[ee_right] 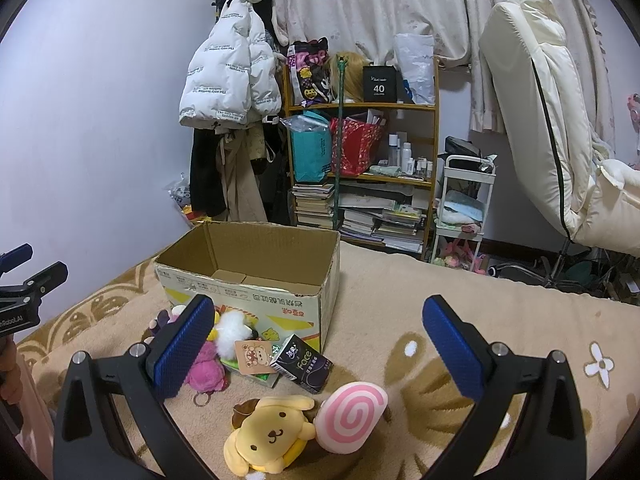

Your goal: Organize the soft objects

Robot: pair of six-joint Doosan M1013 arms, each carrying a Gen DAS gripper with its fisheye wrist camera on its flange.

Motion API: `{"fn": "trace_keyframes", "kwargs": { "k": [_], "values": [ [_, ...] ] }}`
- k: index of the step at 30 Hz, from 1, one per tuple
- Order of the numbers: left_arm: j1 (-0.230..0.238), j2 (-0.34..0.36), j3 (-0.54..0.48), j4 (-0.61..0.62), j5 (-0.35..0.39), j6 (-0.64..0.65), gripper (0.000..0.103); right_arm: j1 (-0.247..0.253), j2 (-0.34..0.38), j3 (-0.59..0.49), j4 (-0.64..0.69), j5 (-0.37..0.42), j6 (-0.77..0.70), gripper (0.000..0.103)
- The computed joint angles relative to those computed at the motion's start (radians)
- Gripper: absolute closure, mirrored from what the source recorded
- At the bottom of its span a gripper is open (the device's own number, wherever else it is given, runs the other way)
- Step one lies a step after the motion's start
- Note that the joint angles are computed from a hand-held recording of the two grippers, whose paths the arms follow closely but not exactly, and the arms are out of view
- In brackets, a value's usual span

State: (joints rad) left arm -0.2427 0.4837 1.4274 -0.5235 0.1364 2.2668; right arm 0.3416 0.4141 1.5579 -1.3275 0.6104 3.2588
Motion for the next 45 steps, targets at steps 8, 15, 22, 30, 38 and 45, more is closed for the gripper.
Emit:
{"fn": "trace_keyframes", "kwargs": {
  "k": [8, 15, 22, 30, 38, 45],
  "values": [
    [-0.001, 0.000, 0.000, 0.008, -0.002, -0.008, 0.001, 0.000, 0.000, 0.000, 0.001, -0.001, 0.001, 0.000],
    [0.000, 0.000, 0.000, 0.003, 0.000, -0.002, 0.001, 0.000, 0.000, 0.000, 0.004, -0.002, -0.001, 0.000],
    [0.000, 0.000, 0.000, 0.008, 0.000, -0.007, 0.001, -0.001, -0.001, 0.001, 0.003, -0.003, 0.001, 0.000],
    [-0.001, 0.002, 0.001, -0.011, -0.005, 0.014, 0.001, 0.000, 0.000, 0.000, 0.002, -0.003, 0.003, 0.000],
    [-0.003, 0.008, -0.009, 0.119, 0.014, -0.114, 0.001, -0.002, -0.001, -0.001, 0.009, -0.006, -0.007, 0.000],
    [-0.011, 0.034, -0.057, 0.353, 0.106, -0.348, 0.001, -0.003, 0.001, 0.007, 0.023, -0.025, -0.016, 0.000]
  ]
}}
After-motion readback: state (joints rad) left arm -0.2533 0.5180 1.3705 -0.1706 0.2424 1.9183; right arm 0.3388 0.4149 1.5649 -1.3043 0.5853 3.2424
